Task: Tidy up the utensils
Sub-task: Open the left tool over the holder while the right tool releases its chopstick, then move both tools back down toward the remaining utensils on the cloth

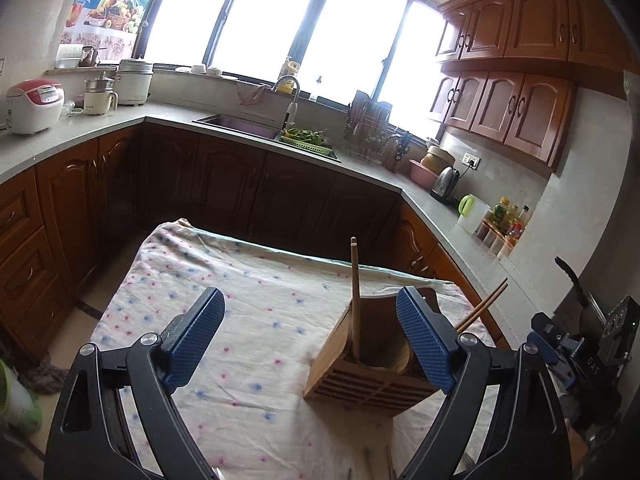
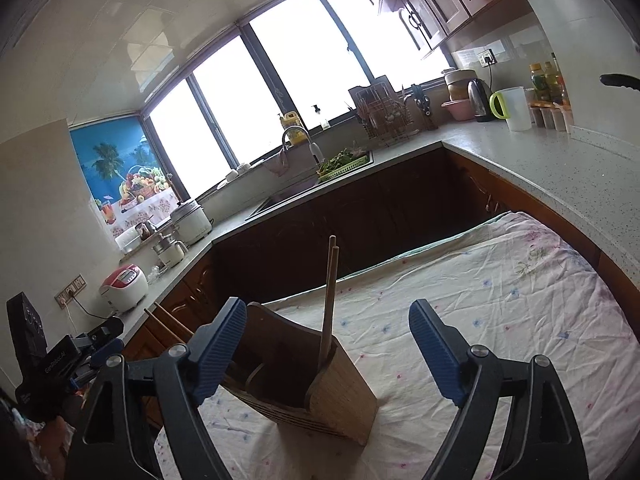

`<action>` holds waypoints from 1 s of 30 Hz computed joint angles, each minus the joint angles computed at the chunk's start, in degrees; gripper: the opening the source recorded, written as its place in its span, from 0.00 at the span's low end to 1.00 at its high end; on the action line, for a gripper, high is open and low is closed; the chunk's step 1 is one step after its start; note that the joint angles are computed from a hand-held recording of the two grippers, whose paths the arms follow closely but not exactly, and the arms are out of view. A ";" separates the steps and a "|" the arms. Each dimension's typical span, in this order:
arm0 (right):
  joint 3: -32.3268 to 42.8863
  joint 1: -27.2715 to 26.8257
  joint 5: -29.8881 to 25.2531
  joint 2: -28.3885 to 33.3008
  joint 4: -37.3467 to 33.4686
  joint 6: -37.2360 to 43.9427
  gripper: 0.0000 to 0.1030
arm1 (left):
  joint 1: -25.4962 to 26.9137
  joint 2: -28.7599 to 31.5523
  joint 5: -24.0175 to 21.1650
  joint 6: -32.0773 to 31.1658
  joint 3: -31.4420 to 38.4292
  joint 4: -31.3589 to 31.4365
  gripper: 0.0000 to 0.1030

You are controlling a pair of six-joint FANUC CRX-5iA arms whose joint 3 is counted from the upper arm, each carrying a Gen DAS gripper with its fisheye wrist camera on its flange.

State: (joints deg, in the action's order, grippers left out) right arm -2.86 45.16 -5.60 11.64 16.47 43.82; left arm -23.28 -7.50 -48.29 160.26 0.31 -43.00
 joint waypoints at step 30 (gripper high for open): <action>-33.21 5.16 -4.60 -21.77 32.82 -27.21 0.88 | -20.41 1.75 -18.54 2.80 -5.73 1.27 0.99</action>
